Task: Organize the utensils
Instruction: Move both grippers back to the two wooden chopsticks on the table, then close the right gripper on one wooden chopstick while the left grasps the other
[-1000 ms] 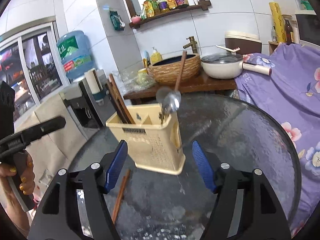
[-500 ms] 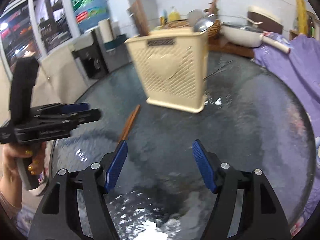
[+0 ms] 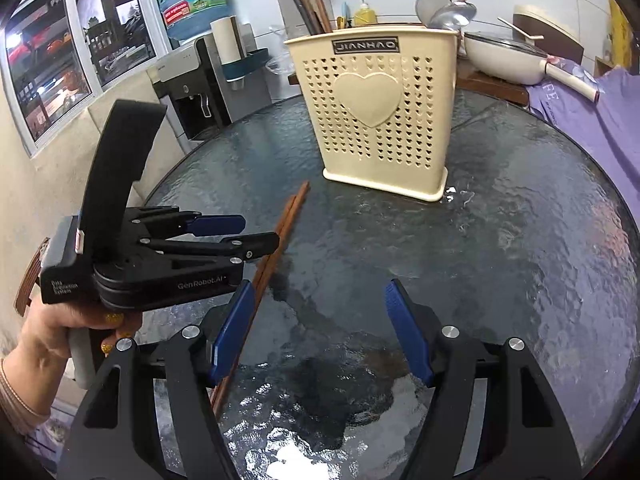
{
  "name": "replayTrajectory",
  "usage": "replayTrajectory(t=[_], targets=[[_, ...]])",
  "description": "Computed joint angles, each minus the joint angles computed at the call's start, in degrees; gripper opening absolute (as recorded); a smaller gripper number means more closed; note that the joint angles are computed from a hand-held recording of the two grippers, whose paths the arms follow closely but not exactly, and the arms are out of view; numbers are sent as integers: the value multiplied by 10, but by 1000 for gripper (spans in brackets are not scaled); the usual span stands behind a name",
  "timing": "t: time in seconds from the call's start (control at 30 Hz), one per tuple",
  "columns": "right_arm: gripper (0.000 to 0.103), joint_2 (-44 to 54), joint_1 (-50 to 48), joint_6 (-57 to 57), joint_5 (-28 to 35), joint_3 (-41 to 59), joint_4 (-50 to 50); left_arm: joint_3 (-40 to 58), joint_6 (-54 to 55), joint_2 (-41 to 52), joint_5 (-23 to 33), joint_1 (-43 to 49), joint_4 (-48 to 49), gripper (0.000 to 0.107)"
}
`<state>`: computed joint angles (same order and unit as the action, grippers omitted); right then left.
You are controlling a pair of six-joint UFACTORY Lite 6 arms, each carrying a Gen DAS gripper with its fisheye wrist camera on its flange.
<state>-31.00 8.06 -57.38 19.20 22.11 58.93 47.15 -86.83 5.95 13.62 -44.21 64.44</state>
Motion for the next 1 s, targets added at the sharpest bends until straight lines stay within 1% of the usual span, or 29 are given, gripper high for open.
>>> replayTrajectory(t=[0.03, 0.2, 0.33, 0.4, 0.5, 0.53, 0.57, 0.63, 0.67, 0.7, 0.8, 0.83, 0.9, 1.0], targets=[[68, 1, -3, -3, 2, -1, 1, -4, -22, -2, -5, 2, 21, 45], [68, 22, 10, -2, -9, 13, 5, -13, -57, -5, -4, 2, 52, 45], [68, 72, 40, 13, -39, 47, -1, -23, -55, -14, 3, 12, 59, 45], [68, 106, 52, 26, -54, 71, -6, -23, -25, -16, 6, 19, 31, 45], [68, 147, 57, 2, -65, 98, 25, -26, 3, -15, 17, 30, 15, 44], [68, 162, 60, -1, -73, 108, 33, -30, -9, -19, 21, 34, 29, 44], [68, 171, 60, -14, -73, 113, 48, -34, -1, -24, 13, 41, 19, 44], [68, 191, 57, -45, -78, 126, 84, -53, 5, -53, -42, 68, 7, 44], [68, 196, 54, -60, -79, 128, 101, -55, 36, -61, -57, 72, -24, 44], [68, 202, 46, -79, -73, 132, 123, -49, 62, -61, -53, 65, -48, 44], [68, 209, 23, -107, -54, 133, 155, -30, 66, -44, -44, 42, -47, 44], [68, 210, 21, -100, -52, 134, 148, -27, 60, -39, -39, 37, -40, 44], [68, 216, 22, -76, -49, 143, 120, -25, 6, -30, -30, 29, 6, 44], [68, 242, 29, -11, -41, 175, 61, -44, 3, -41, -43, 37, 5, 44]])
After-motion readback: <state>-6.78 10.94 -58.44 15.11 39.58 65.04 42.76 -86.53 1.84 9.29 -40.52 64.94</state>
